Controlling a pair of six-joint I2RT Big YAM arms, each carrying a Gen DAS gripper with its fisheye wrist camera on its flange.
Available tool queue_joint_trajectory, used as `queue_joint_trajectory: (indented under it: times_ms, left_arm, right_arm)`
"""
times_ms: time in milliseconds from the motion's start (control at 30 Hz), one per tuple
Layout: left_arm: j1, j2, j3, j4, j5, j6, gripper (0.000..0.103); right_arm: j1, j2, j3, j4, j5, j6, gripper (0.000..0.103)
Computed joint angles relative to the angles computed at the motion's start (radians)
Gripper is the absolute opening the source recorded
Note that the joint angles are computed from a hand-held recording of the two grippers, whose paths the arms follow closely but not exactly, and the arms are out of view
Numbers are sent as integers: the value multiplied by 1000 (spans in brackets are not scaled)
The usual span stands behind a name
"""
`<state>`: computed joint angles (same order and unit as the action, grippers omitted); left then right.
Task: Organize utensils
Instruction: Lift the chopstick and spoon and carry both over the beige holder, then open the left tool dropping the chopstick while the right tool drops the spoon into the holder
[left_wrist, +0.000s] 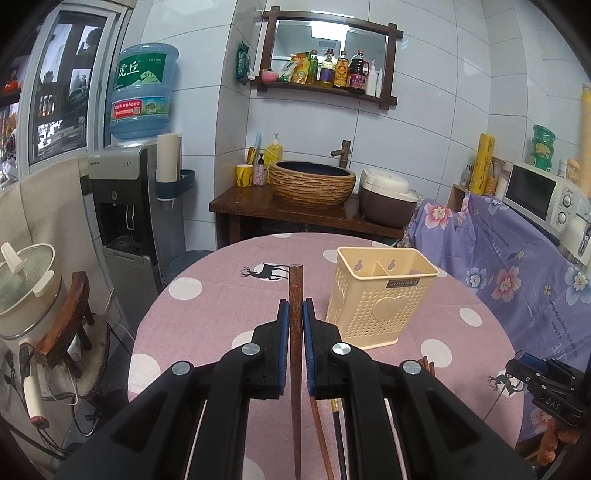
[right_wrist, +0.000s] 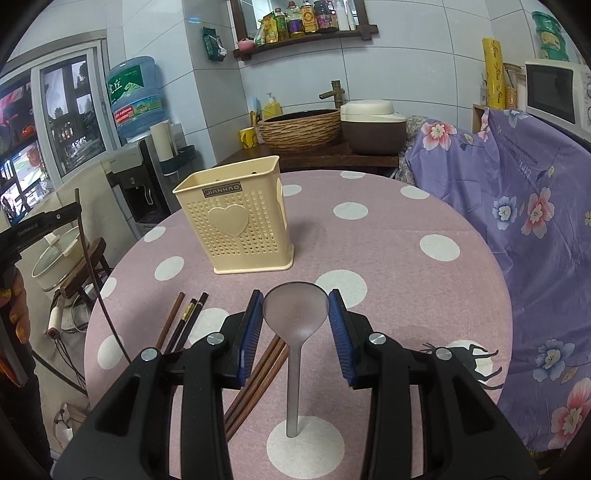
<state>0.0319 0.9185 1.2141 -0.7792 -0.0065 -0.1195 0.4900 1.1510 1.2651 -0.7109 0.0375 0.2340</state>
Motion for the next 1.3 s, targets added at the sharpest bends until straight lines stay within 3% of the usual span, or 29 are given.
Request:
queue_joint_trajectory:
  times_ms: [267, 533, 633, 733, 900, 1300]
  left_arm:
    - [-17, 72, 128, 18, -5, 10, 8]
    - [-58, 252, 484, -58, 19, -9, 8]
    - [-90, 308, 580, -49, -3, -1, 8]
    - [-114, 341, 598, -22, -25, -1, 8]
    - [-117, 360, 517, 22, -28, -20, 8]
    - [-89, 384, 331, 28, 41, -54, 8]
  right_arm:
    - [-2, 79, 144, 43, -35, -35, 37]
    - [10, 296, 581, 21, -15, -63, 37]
    - [18, 397, 746, -10, 16, -81, 37]
    - [23, 477, 838, -21, 42, -85, 37]
    - [24, 525, 789, 19, 66, -61, 37]
    - [49, 508, 541, 123, 128, -85, 37]
